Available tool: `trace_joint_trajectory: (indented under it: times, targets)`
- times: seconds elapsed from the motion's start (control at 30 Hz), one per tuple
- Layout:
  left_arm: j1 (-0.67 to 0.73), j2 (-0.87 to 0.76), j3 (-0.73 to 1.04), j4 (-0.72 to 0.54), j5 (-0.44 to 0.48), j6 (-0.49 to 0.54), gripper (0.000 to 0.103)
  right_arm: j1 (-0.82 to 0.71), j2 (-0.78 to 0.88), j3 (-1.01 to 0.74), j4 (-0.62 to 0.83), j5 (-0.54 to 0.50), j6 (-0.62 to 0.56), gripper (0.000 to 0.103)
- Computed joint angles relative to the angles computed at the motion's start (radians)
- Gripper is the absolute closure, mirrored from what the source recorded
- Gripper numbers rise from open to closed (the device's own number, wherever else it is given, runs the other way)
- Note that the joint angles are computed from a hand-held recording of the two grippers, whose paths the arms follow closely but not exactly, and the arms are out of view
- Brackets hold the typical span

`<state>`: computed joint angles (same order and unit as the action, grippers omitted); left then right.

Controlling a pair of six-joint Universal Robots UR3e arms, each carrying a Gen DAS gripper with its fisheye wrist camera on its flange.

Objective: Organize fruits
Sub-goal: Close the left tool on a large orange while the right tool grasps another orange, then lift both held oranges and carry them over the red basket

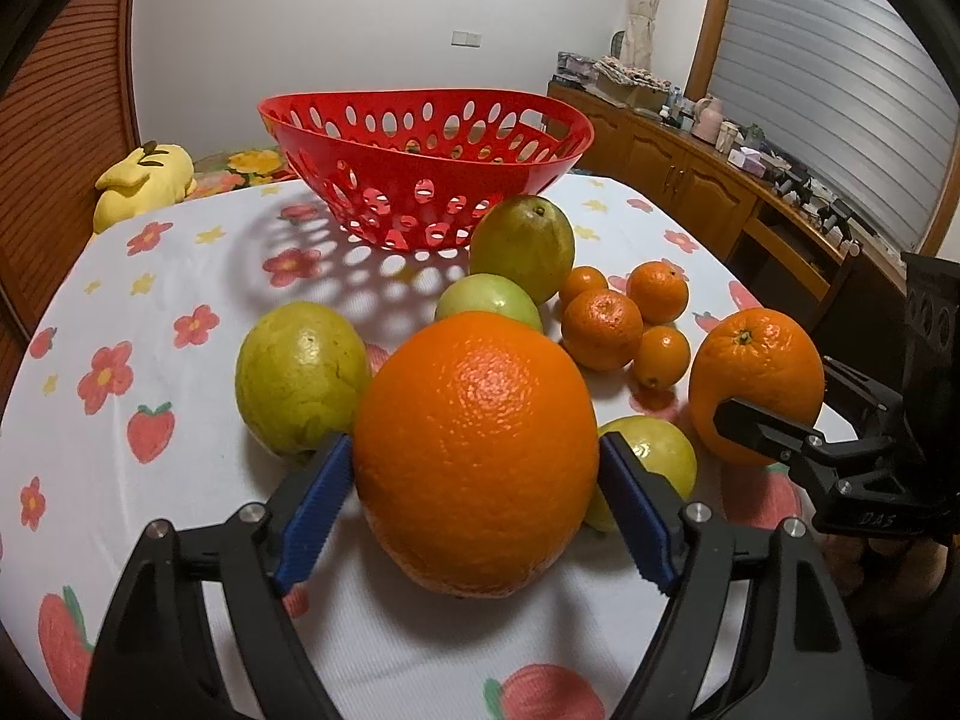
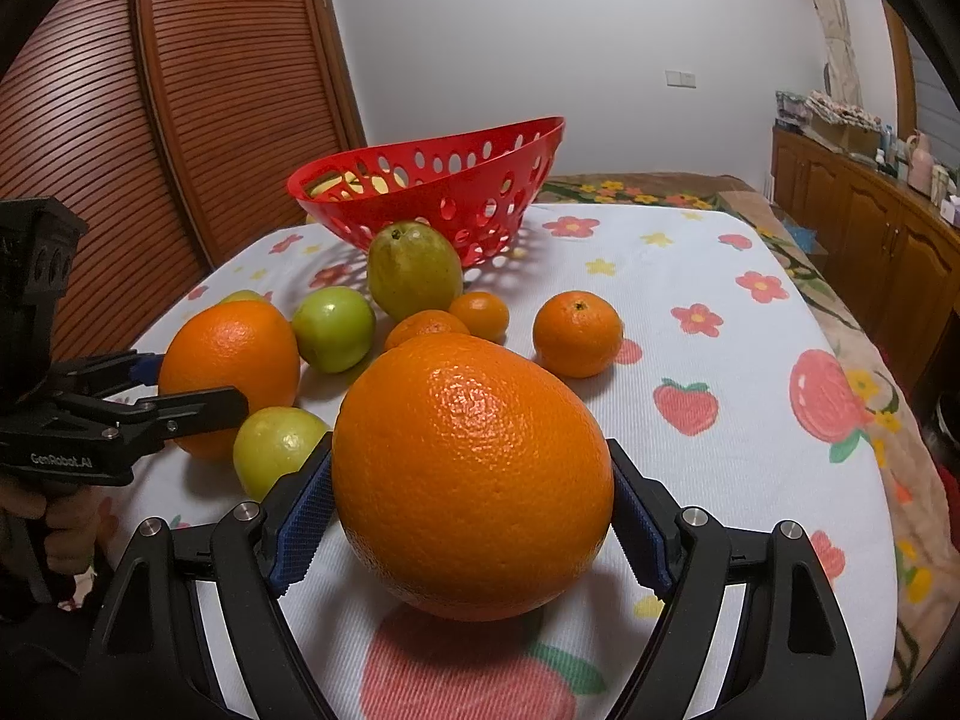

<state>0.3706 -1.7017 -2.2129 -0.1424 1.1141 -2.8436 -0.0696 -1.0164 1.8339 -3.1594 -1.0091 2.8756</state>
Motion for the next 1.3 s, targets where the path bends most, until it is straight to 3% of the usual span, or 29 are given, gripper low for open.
trace_joint_trajectory:
  times: [0.5, 0.83, 1.3]
  targets:
    - [0.046, 0.057, -0.058, 0.037, -0.05, 0.007, 0.025, 0.004, 0.003, -0.012, 0.013, -0.006, -0.017, 0.019]
    - [0.101, 0.161, -0.067, -0.034, -0.129, 0.01, 0.025, 0.006, -0.002, -0.034, 0.026, -0.004, -0.023, 0.019]
    - [0.153, 0.222, 0.026, -0.089, -0.166, 0.0, 0.025, -0.004, -0.038, -0.152, 0.109, 0.039, -0.046, 0.019]
